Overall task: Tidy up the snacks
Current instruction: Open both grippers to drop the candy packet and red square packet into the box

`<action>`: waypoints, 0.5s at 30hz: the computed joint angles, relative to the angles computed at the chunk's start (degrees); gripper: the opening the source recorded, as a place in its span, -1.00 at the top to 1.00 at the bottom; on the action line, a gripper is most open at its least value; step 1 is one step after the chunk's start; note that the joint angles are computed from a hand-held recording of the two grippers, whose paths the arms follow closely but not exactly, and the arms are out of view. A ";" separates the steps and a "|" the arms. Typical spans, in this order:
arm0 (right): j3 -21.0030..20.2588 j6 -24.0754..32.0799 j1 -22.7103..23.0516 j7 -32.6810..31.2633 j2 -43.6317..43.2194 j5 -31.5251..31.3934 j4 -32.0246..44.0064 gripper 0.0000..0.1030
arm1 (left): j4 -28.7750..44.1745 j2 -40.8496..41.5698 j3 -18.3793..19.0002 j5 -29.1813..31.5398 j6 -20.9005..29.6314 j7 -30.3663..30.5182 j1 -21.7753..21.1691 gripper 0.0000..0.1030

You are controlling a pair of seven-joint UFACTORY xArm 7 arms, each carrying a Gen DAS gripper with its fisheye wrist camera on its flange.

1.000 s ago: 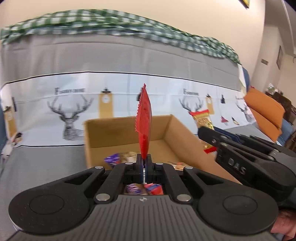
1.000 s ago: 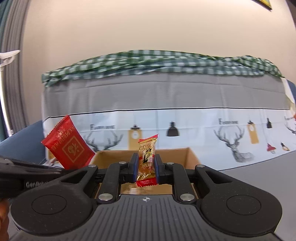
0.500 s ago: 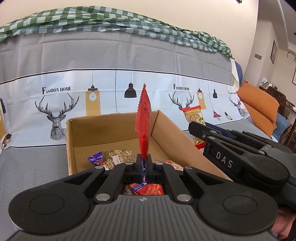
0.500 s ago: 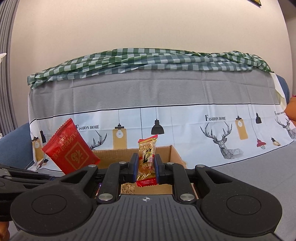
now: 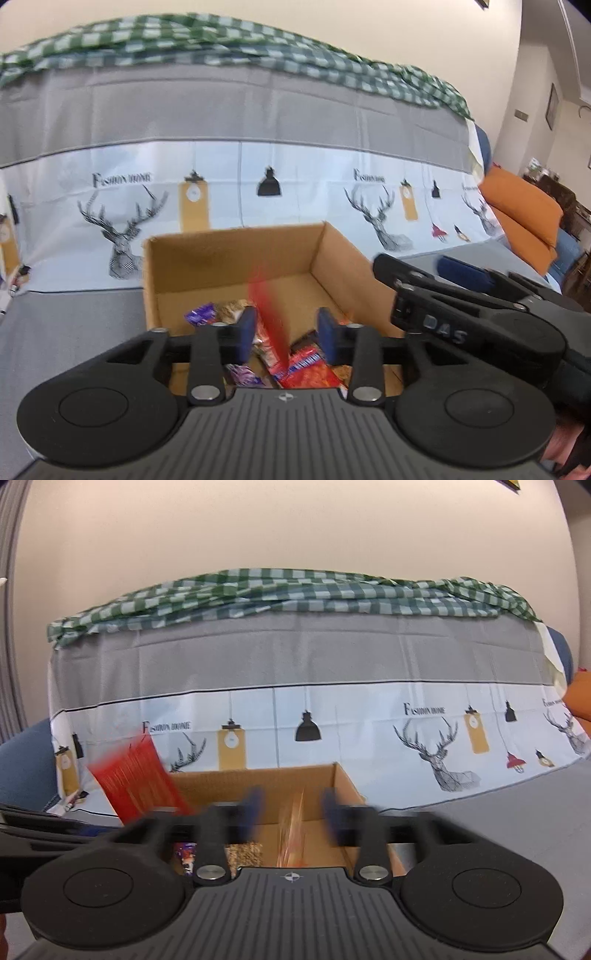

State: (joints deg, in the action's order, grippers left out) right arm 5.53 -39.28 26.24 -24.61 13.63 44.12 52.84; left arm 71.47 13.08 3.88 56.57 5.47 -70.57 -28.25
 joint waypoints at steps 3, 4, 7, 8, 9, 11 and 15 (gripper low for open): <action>0.13 0.68 -1.08 2.67 -0.66 -2.34 -0.88 -0.51 | -0.41 -1.47 3.37 8.95 -0.85 -9.30 -1.90 -0.08; 0.14 0.59 -1.22 3.18 -0.83 -2.87 -1.17 -0.54 | -0.58 -2.11 3.61 11.78 -0.78 -12.09 -1.94 -0.19; 0.60 0.96 -2.59 7.28 -2.54 -6.67 -3.32 -0.82 | -2.03 -5.21 3.38 19.71 0.36 -20.16 -1.64 -0.50; 0.74 0.95 -2.93 8.55 -3.41 -7.67 -4.29 -0.95 | -3.04 -6.79 2.71 21.01 2.17 -22.26 -1.58 -0.60; 0.92 0.70 -3.18 9.65 -4.59 -8.51 -5.63 -0.98 | -4.21 -8.46 1.80 21.49 4.01 -23.42 -1.46 -0.63; 1.18 1.20 -3.46 10.21 -7.20 -8.76 -7.99 -0.99 | -6.64 -11.81 -0.32 22.93 7.88 -25.10 -1.25 -0.68; 2.39 3.97 -5.03 14.44 -13.78 -9.28 -14.37 -0.99 | -12.50 -17.94 -5.11 18.73 13.56 -23.50 -0.74 -0.75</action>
